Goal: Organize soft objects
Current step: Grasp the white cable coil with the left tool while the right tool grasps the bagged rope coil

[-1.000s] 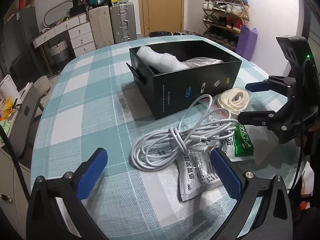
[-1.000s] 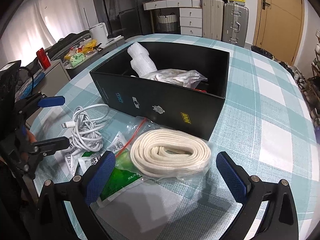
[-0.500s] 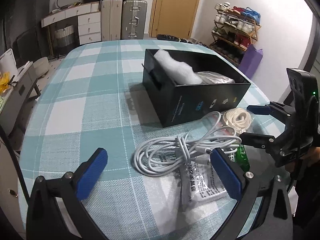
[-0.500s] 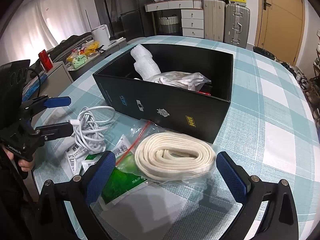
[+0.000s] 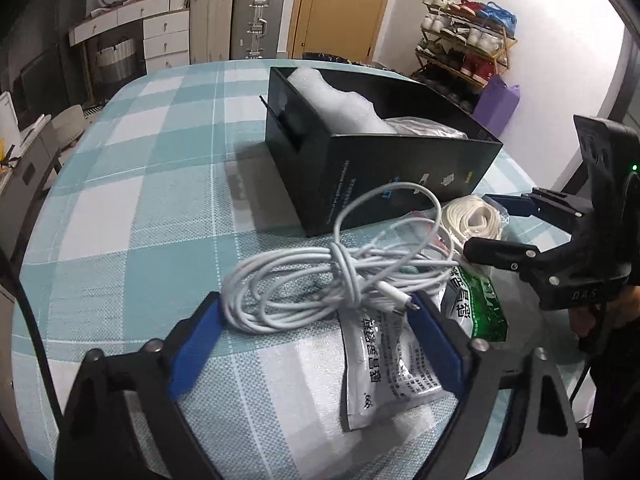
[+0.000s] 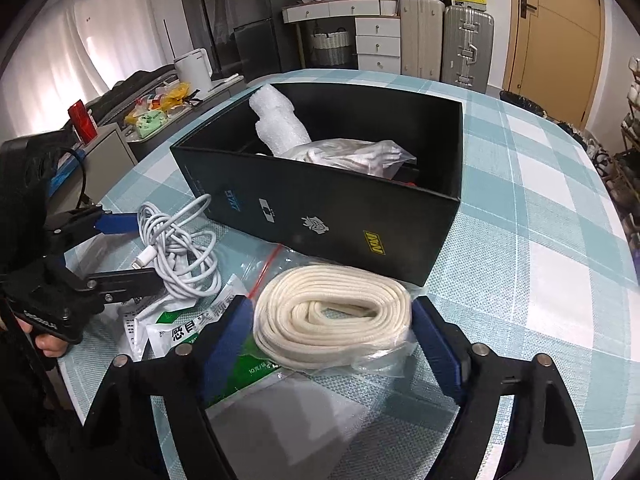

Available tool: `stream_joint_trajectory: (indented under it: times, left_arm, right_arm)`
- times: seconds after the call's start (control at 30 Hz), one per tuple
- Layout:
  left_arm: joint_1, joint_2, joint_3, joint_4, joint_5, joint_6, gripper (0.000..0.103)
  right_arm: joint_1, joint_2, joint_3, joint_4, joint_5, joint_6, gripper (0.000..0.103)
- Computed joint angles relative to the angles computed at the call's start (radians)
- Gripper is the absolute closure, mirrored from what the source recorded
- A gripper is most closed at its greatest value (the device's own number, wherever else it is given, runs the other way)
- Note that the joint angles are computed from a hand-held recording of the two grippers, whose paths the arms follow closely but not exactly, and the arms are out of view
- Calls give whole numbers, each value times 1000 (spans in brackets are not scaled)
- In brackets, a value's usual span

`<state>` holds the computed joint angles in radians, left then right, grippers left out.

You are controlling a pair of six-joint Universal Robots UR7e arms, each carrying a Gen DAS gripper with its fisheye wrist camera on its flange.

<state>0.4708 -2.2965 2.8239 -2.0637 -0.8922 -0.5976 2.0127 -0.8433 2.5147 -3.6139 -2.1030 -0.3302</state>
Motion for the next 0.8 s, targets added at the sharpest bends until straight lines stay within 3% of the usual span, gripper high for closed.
stream_joint_trajectory:
  times: [0.2,0.3,0.53,0.8]
  left_arm:
    - [-13,-28,2,27,-1,-8,20]
    - [-18,-50,3,50,3,-9,35]
    - [-13,-61,-2,50,1,-3,38]
    - [-29,-90,-5,80,6,-17,39]
  right_arm:
    - [5,-4,5,3,-10,-34,38]
    - [-2,-16,12,9,1,-41,45]
    - [-15,-49,27,23,30,-55,58]
    - [-20,-82,48,22,61,-63,66]
